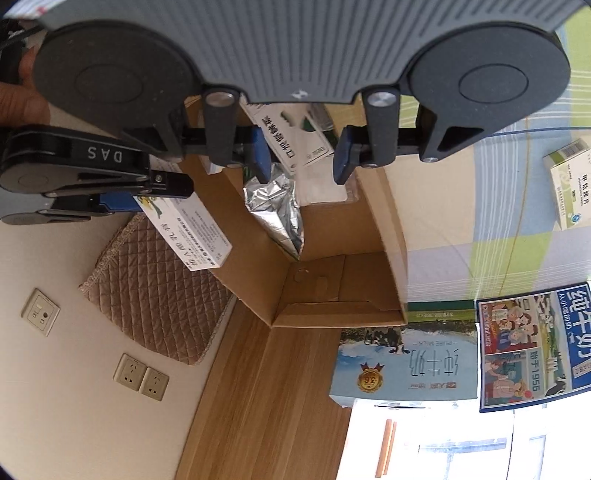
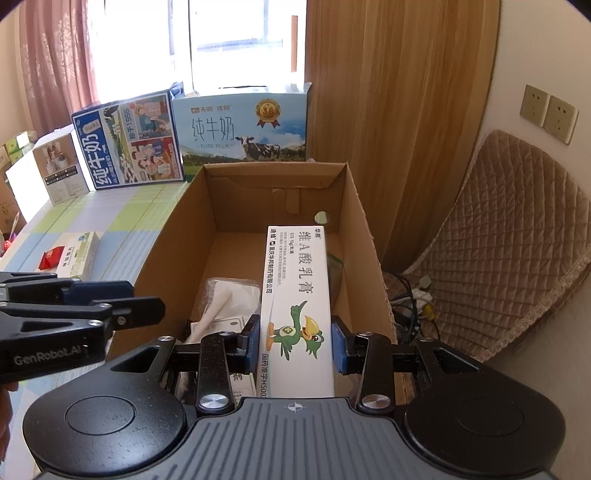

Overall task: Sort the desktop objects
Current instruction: 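Open the left tool to drop the spoon while the right tool releases the ointment box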

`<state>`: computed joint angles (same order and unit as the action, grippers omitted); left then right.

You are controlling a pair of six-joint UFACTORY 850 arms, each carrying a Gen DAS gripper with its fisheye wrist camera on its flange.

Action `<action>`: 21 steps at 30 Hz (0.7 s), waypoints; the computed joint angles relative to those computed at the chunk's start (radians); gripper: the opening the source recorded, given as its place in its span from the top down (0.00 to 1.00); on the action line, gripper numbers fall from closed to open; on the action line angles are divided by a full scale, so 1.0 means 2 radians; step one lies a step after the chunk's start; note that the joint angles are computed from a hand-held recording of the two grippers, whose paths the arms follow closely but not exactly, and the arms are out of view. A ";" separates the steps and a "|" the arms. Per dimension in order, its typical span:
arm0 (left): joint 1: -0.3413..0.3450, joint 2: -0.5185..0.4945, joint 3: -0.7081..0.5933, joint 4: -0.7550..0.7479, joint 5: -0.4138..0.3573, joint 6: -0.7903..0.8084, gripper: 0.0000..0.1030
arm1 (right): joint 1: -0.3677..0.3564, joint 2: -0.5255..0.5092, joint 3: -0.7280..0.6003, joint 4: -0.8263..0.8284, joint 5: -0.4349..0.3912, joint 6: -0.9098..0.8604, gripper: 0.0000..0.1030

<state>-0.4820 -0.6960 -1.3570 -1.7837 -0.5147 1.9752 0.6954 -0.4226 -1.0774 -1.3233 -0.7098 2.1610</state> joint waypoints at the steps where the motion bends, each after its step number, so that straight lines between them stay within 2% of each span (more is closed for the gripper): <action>1: 0.002 0.001 0.001 -0.001 -0.001 -0.001 0.68 | 0.000 0.000 0.000 0.000 0.000 0.001 0.66; 9: 0.014 0.007 0.012 -0.004 0.003 0.006 0.68 | 0.002 -0.005 -0.006 -0.001 0.001 -0.001 0.66; 21: 0.023 0.014 0.026 -0.015 -0.001 0.021 0.58 | 0.002 -0.010 -0.019 0.004 0.000 -0.015 0.66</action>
<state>-0.4368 -0.6682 -1.3048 -1.8141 -0.5165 2.0177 0.6988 -0.4423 -1.1149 -1.3157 -0.7104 2.1300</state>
